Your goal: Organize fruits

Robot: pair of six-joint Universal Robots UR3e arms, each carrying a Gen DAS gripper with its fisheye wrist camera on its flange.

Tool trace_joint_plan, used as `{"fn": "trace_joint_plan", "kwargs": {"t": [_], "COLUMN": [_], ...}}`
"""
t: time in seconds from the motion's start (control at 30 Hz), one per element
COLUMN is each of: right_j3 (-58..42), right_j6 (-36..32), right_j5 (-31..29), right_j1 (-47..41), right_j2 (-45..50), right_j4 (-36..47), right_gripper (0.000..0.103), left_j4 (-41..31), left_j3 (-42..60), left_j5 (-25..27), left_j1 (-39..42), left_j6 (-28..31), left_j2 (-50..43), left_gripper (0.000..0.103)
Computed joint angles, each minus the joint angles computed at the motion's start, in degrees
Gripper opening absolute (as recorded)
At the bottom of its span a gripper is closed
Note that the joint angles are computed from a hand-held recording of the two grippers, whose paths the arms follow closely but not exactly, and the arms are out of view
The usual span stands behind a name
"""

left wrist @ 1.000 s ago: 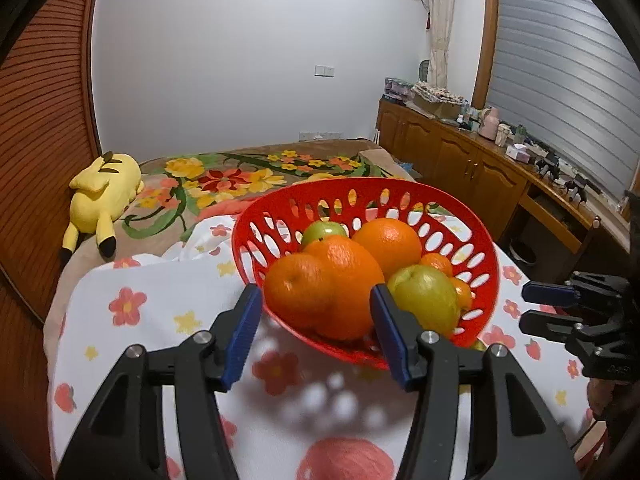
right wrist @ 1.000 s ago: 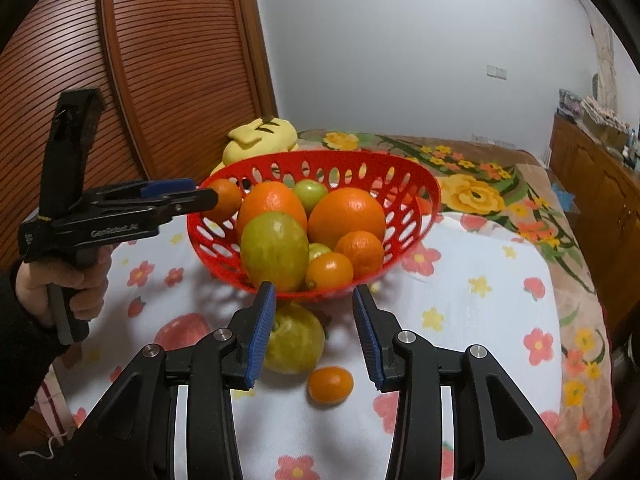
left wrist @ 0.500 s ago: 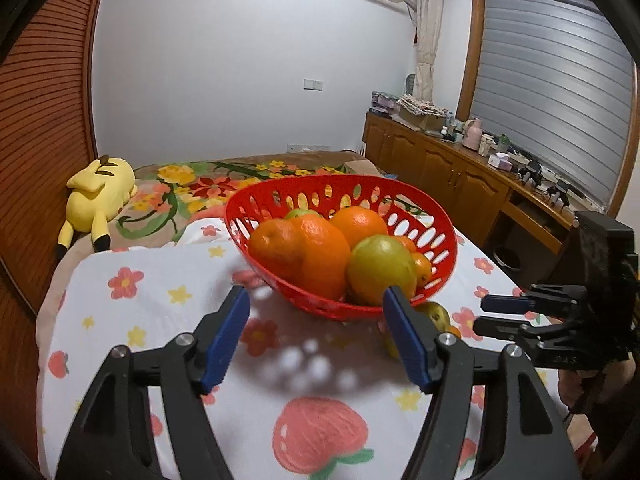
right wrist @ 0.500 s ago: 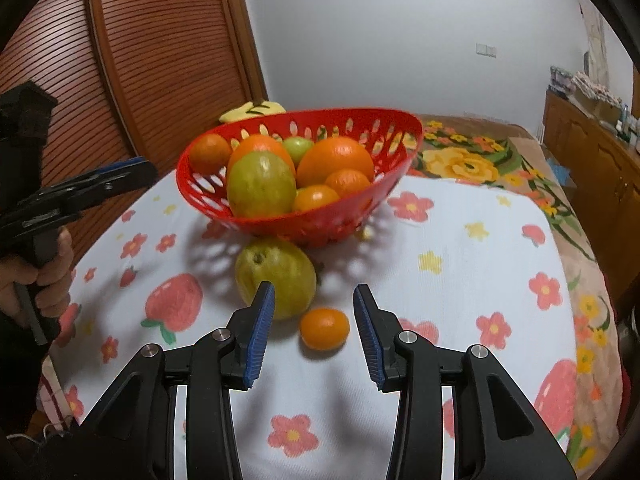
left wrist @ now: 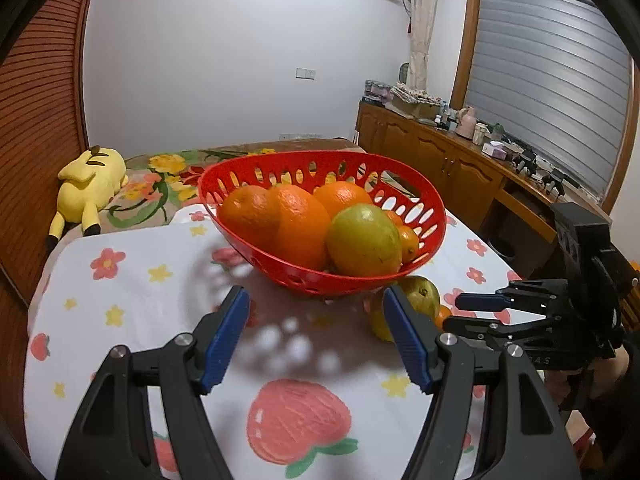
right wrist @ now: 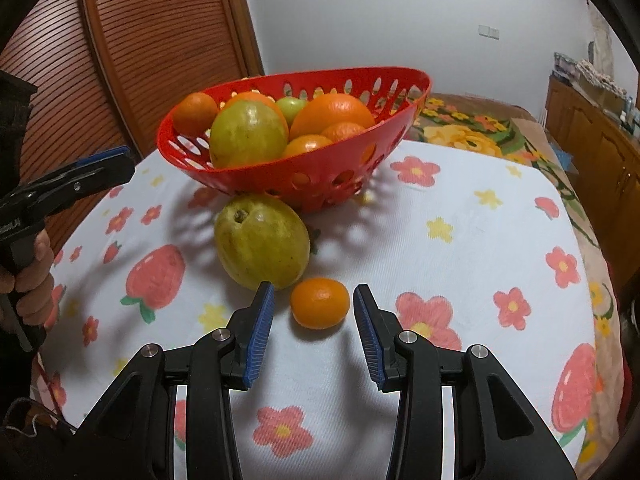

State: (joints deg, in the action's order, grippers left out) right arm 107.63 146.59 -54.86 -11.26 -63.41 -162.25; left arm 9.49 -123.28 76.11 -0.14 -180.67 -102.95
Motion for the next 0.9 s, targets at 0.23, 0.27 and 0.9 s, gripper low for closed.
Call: {"fn": "trace_joint_plan", "kwargs": {"t": [0.23,0.27,0.9], "right_j3": [-1.6,-1.8,-2.3], "right_j6": [0.0,0.1,-1.0], "right_j5": [-0.7,-0.8,-3.4], "right_j1": [1.0,1.1,2.1], "right_j2": [1.7,1.8,3.4], "right_j4": [0.6,0.5,-0.6], "right_gripper": [0.041,0.041,0.034], "left_j4": [-0.5,-0.7,-4.1], "left_j3": [1.2,1.4,6.4], "left_j5": [0.7,0.7,1.6], "left_j1": [-1.7,-1.8,-6.0], "left_j6": [-0.5,-0.6,-1.8], "left_j2": [-1.6,-1.7,-5.1], "left_gripper": [0.069,0.069,0.069]}}
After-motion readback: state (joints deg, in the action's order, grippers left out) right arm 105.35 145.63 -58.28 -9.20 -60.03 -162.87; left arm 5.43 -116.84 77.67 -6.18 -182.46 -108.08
